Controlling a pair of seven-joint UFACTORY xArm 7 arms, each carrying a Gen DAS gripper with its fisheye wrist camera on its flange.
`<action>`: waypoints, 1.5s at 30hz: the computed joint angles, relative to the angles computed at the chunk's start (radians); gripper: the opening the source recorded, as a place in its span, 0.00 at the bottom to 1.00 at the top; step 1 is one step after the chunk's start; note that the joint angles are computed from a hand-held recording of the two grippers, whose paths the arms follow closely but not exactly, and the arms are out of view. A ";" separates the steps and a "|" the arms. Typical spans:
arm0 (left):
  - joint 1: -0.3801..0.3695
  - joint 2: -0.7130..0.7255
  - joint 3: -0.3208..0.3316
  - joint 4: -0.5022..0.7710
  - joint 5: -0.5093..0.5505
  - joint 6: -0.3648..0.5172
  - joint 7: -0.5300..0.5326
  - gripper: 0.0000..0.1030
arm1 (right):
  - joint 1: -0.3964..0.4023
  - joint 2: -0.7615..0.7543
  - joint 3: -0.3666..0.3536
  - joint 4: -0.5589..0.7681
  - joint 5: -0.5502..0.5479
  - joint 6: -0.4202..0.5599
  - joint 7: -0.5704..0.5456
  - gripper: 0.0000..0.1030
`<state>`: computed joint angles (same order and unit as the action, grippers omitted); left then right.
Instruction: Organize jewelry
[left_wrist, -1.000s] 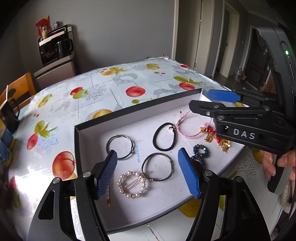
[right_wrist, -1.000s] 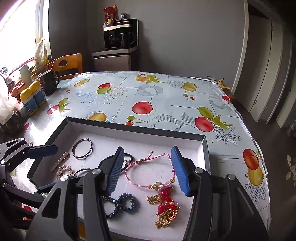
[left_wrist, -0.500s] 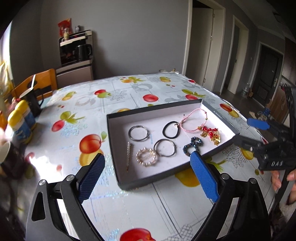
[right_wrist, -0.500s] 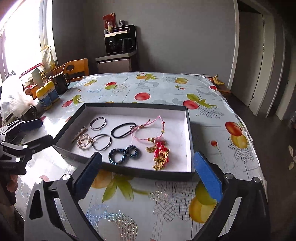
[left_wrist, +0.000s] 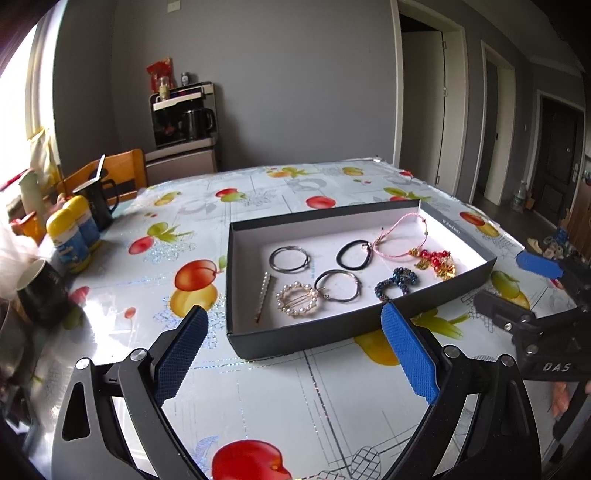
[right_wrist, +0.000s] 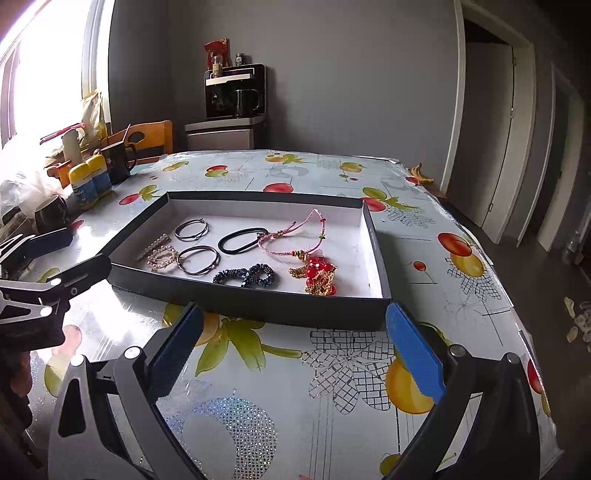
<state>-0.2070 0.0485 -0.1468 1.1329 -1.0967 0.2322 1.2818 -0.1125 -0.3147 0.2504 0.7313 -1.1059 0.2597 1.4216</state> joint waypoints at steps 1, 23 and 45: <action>0.001 0.000 -0.006 0.001 -0.065 -0.014 0.058 0.94 | 0.004 0.004 -0.007 0.000 0.011 -0.006 -0.009 0.95; -0.042 -0.027 0.012 -0.004 -0.437 -0.057 0.451 0.96 | 0.041 -0.048 -0.022 -0.012 -0.223 0.063 0.230 0.95; -0.041 -0.025 0.013 -0.005 -0.410 -0.055 0.422 0.97 | 0.061 -0.041 -0.035 -0.007 -0.214 0.075 0.212 0.95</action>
<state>-0.2475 0.0240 -0.1343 1.1283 -1.5066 0.1770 1.7035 -0.0515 -0.3556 0.2152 0.7238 -1.3200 0.3343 1.6339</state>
